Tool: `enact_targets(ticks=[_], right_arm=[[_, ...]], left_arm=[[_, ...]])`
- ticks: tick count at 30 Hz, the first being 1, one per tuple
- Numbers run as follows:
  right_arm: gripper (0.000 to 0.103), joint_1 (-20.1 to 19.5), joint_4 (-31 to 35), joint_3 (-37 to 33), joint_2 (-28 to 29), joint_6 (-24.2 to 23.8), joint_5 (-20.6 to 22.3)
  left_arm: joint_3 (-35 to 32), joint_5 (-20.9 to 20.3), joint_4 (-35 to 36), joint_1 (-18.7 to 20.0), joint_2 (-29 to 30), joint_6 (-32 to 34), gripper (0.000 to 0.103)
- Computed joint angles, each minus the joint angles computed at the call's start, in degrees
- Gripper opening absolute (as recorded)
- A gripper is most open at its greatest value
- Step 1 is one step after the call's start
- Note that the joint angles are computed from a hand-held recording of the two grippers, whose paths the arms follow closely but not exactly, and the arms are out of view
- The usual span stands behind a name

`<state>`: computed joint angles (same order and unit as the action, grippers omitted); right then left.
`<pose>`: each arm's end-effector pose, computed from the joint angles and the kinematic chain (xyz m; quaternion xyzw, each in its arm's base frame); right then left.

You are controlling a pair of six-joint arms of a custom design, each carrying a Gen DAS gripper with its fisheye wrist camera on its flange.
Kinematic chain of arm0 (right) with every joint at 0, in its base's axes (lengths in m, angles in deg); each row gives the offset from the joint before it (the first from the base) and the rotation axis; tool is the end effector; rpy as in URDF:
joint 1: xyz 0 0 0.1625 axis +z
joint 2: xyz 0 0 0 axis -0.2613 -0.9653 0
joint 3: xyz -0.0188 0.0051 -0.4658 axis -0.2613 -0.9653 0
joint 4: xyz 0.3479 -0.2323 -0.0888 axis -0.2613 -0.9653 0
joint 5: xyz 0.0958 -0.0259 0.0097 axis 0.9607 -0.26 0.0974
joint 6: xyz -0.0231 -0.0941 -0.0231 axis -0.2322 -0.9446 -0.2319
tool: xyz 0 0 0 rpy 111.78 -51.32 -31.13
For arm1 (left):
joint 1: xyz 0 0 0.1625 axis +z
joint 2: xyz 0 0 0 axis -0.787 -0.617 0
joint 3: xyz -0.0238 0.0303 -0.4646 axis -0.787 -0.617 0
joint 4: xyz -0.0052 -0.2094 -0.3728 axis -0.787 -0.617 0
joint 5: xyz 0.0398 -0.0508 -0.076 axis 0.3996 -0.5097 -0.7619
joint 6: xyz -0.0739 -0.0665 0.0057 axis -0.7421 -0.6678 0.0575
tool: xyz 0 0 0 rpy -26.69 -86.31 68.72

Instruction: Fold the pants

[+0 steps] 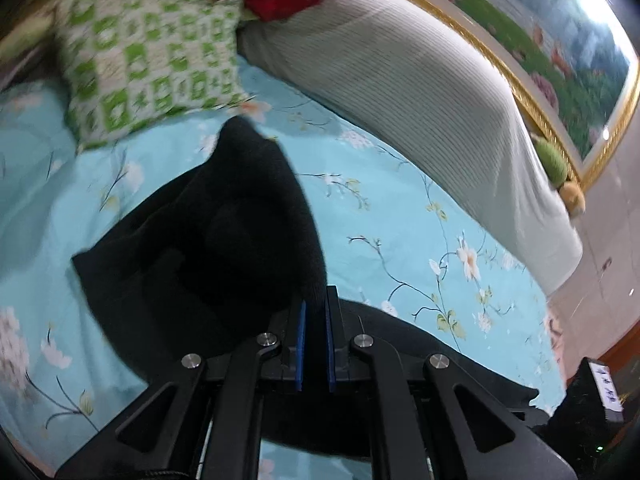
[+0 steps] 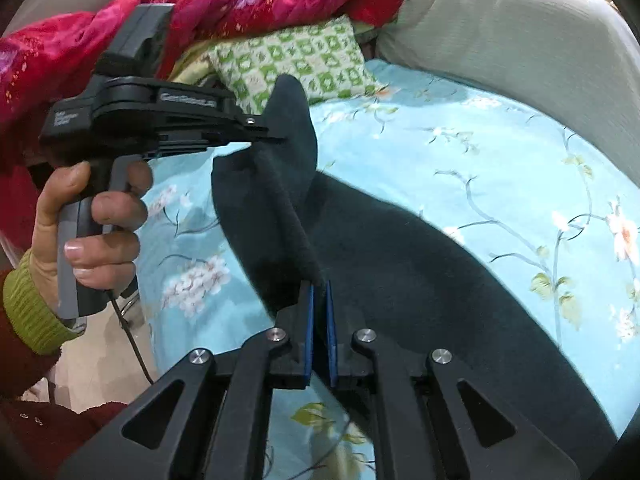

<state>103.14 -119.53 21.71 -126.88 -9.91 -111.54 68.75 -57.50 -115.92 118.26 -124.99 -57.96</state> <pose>0.0951 -0.6937 0.0846 0.3780 -0.8610 0.2669 0.2113 -0.1214 -0.7240 0.1196 0.0513 0.9101 -0.3922 0.1234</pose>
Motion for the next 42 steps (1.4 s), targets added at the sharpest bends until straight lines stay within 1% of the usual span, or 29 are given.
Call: enact_targets(ticks=[3, 9, 13, 18, 24, 26, 27, 29, 30, 31, 32, 33, 34, 37, 39, 42], right_arm=[[0.007, 0.01, 0.28, -0.38, 1.0, -0.18, -1.15], [0.007, 0.46, 0.51, -1.2, 2.38, 0.2, -2.91], [0.007, 0.67, 1.03, -1.23, 2.57, 0.05, -3.89], [0.007, 1.03, 2.86, -2.86, 3.47, 1.25, -4.35], [0.008, 1.05, 2.5, -2.79, 4.1, 0.51, -4.77], [0.009, 0.87, 3.02, -2.73, 3.95, 1.1, -4.61], [0.01, 0.82, 3.29, -2.78, 3.95, 1.37, -4.6], [0.015, 0.81, 4.01, -2.71, 3.73, 1.75, -4.35], [0.016, 0.81, 4.44, -2.58, 3.48, 1.96, -4.07], [0.022, 0.74, 4.76, -2.41, 3.25, 2.17, -3.72], [0.032, 0.63, 5.34, -2.22, 2.9, 2.74, -3.15], [0.036, 0.52, 5.51, -2.0, 2.64, 3.15, -2.78], [0.041, 0.42, 5.53, -1.76, 2.41, 3.6, -2.33], [0.042, -0.06, 6.73, -1.19, 1.33, 5.42, -0.28], [0.042, -0.35, 7.6, -0.99, 0.59, 6.66, 1.05], [0.042, -1.0, 9.79, -1.3, -0.97, 9.87, 4.49]], left_arm=[[1.41, -0.96, -1.59, 1.3, -0.52, -0.63, 0.006], [3.45, -1.81, -1.84, 3.35, -1.38, -1.65, 0.006], [4.44, -1.62, -1.94, 4.2, -1.53, -1.97, 0.006], [4.34, -1.54, -1.2, 5.39, -1.26, -2.97, 0.007], [5.05, -1.13, -0.24, 5.54, -1.52, -2.7, 0.007], [5.39, -0.76, 0.16, 5.56, -1.71, -3.14, 0.01], [5.6, -0.46, 0.34, 5.52, -1.88, -3.58, 0.015], [6.44, 0.23, 0.48, 5.37, -2.5, -4.69, 0.017], [6.75, 0.63, 0.68, 5.21, -2.8, -4.96, 0.022], [7.08, 1.41, 0.83, 4.97, -3.09, -5.11, 0.031], [7.3, 2.86, 1.45, 4.63, -3.38, -5.54, 0.037], [7.48, 3.88, 1.78, 4.46, -3.61, -5.94, 0.047], [7.66, 4.35, 1.99, 4.36, -3.88, -6.38, 0.049], [7.84, 3.27, 3.58, 4.82, -4.92, -8.31, 0.051], [7.83, 2.05, 3.69, 5.31, -5.39, -9.22, 0.056], [6.98, 2.22, 5.12, 5.63, -5.6, -10.88, 0.061]])
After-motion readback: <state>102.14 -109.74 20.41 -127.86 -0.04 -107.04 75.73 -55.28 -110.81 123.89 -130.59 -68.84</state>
